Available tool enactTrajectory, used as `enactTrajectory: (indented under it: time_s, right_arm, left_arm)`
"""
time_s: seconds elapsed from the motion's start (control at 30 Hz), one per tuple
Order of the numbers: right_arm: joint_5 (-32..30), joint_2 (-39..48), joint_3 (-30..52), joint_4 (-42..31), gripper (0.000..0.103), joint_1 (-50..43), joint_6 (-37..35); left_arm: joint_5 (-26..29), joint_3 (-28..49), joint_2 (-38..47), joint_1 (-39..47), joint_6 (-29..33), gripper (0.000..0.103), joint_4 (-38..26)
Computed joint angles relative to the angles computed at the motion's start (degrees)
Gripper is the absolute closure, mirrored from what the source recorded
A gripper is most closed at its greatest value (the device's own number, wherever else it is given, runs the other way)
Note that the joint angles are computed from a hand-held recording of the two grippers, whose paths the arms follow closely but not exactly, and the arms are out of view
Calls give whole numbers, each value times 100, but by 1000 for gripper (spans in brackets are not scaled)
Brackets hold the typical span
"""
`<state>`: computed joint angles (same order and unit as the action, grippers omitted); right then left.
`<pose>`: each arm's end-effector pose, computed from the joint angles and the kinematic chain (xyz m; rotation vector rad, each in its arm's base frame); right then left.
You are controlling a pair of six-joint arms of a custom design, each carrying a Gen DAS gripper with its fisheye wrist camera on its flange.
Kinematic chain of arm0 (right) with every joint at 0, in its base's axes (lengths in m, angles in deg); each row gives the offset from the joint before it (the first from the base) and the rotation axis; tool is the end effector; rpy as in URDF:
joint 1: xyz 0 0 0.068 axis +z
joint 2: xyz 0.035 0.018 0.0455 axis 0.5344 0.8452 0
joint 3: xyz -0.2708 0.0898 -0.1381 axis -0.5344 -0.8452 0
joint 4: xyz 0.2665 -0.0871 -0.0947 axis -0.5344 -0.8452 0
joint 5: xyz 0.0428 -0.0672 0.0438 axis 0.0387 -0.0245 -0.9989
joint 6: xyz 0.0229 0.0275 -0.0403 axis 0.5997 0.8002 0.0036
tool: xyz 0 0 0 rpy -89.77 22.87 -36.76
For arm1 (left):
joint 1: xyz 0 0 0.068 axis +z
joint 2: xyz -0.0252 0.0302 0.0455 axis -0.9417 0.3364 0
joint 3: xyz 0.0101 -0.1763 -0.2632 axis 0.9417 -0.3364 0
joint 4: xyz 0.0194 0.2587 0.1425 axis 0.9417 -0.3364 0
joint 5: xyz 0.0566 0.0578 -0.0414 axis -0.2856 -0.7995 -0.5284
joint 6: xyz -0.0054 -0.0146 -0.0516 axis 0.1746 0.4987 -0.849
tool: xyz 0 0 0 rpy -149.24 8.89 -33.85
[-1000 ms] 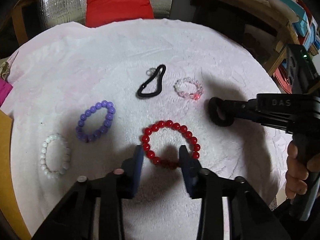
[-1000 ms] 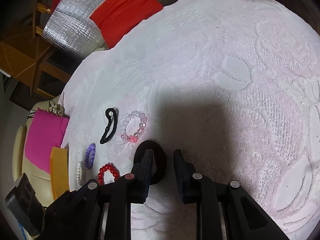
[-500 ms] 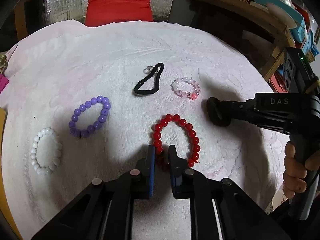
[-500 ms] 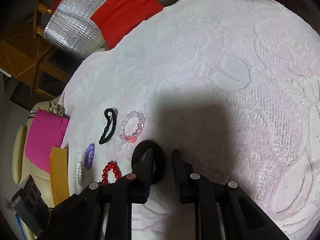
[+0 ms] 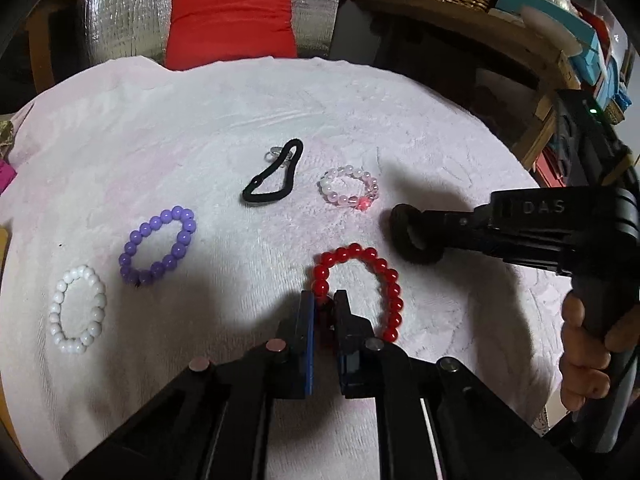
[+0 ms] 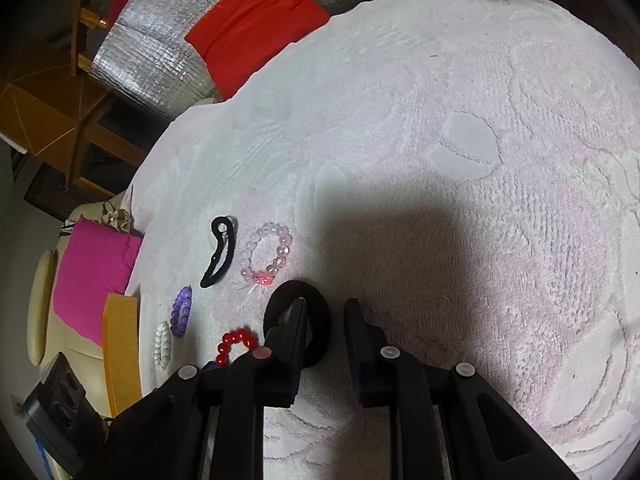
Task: Organize jewelry
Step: 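Grasp the black hair tie with the right tool while the left tool grasps the red bead bracelet, then carry the hair tie and red bracelet over the orange box with both tools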
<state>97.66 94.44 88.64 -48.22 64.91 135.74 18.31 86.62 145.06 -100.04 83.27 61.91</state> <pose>0.1999 0.1189 0.1935 0.9202 2.3414 0.5271 0.2702 -0.1668 0.1959 0.9816 2.3416 -0.5369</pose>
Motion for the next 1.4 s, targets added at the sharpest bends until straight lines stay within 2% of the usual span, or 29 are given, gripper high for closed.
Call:
enactTrajectory:
  time_s: [0.33,0.47,0.67,0.73,0.83,0.9,1.1,1.23,1.3,1.37,1.4]
  right_arm:
    - [227,-394,-90,-147,87,132,170]
    - [351,-479,-71,-162,87,248,208]
    - [392,-575,-60,-173,87,309,309]
    - [551,-662,-40,-329,84,351,468]
    - [441,-696,-79,-339,77,257,577]
    - [400,-598,-68,-373,61,209,637]
    - [602,215,388,-459,60,227,83]
    - [1140,1041,1088,-1163,73,472,-394]
    - [1485,1400,1410,-1581,83,650,-565]
    - [1661,1541,1556,-1800,92,753,-665]
    - [1684,1517,1545,-1823,92,761,-677]
  left_arm:
    - [406,-364,-1157,428,191,94,-155]
    - [658,-361,-1560,800,402,94,-451]
    - [888,-433,-1621,1220,575,94,-543]
    - [962,-462,-1625,1330,611,94,-559]
    - [1028,-474,-1628,1423,649,94,-571]
    - [1067,-464,-1616,1460,658,94,-584]
    - [1170,-467,-1679,1519,668,94,-625]
    - [1173,-461,-1755,1556,687,94,-653]
    - [1180,-458,-1784,1593,712,94,-679]
    - [1176,-454,-1809,1633,718,94,-708]
    - [1166,-450,-1821,1655,714,94,-713]
